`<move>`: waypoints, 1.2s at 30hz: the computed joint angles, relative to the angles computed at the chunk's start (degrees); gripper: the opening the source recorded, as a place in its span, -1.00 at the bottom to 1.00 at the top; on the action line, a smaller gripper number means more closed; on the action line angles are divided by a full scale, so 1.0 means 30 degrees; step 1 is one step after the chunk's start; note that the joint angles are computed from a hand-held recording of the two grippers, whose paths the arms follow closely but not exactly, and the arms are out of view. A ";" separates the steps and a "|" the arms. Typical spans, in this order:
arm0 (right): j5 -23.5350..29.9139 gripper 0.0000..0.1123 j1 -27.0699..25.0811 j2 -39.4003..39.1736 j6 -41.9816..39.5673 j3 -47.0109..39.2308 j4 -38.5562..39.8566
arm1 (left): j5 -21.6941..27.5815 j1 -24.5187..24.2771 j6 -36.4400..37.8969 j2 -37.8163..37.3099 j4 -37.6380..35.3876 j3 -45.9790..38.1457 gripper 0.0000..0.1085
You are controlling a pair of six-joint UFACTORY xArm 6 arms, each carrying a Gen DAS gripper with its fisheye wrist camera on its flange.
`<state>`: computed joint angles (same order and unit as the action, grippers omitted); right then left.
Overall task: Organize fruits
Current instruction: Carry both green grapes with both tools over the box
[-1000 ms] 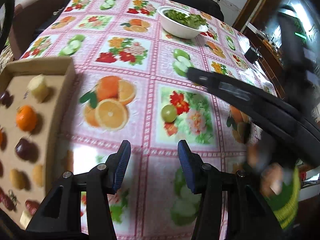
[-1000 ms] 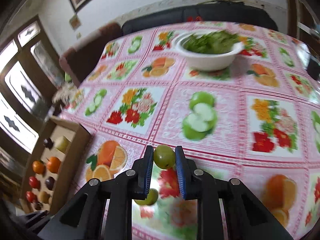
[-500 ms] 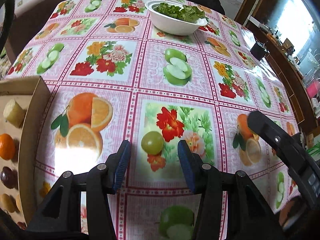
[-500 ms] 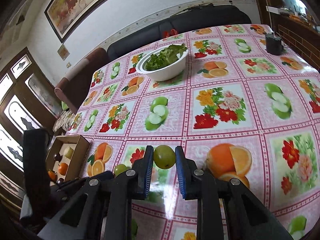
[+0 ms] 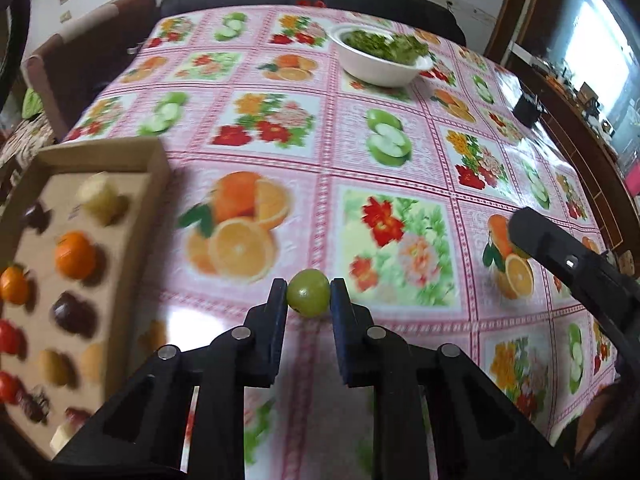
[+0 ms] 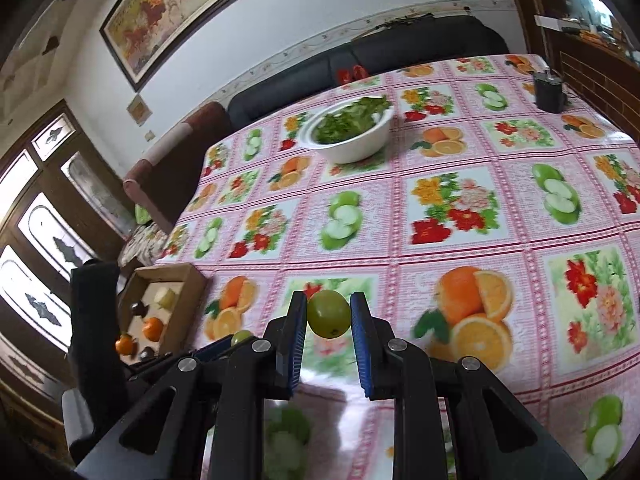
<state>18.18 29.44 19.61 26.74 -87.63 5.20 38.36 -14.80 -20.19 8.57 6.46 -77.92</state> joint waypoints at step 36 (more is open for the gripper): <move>0.2472 -0.61 0.3469 0.3081 -0.3472 -0.5727 0.1912 | -0.0982 0.3155 -0.0024 -0.6286 -0.0222 0.5823 -0.65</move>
<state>25.59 39.84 28.85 16.32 -104.82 10.93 35.42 -5.33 -20.26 -10.28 5.79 -60.45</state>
